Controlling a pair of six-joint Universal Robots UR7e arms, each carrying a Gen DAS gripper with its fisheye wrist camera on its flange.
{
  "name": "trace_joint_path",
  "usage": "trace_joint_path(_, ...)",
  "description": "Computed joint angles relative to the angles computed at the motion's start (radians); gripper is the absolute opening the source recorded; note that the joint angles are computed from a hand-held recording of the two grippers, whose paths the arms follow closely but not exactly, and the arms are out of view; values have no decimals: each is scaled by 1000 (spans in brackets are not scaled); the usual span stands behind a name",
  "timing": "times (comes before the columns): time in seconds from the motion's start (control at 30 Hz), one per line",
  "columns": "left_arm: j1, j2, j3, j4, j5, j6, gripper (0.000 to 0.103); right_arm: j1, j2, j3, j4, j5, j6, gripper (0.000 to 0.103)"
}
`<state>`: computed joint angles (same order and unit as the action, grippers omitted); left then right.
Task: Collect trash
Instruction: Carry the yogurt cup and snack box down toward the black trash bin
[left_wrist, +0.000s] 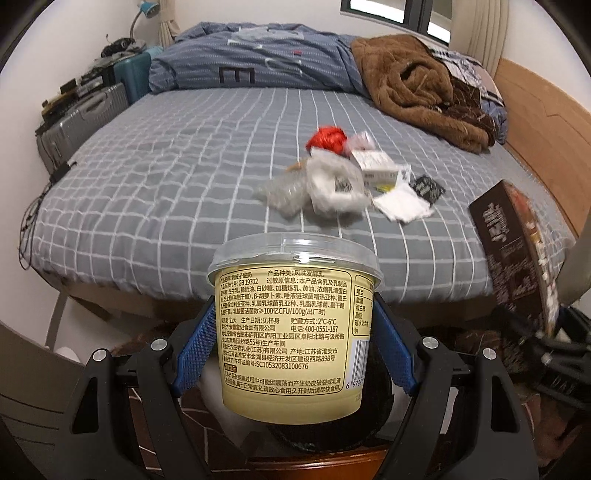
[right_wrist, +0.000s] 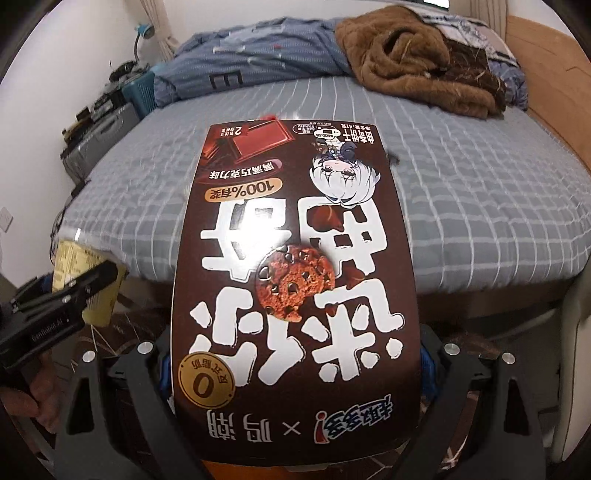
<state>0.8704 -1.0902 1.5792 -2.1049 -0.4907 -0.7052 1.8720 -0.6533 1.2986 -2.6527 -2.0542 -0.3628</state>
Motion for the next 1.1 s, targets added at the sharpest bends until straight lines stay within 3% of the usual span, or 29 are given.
trace_joint_path(0.2,19,11,51,-34,-39,-10,77,-16,-1,71,-20,-13,4,88)
trace_joint_path(0.47,50,32,84,-52,-93,-15,77,-26,23,78,1,-38,14,88)
trace_joint_path(1.1,100,162,34,-45,-223,6,78,-76,15,89,16,-99,63,88)
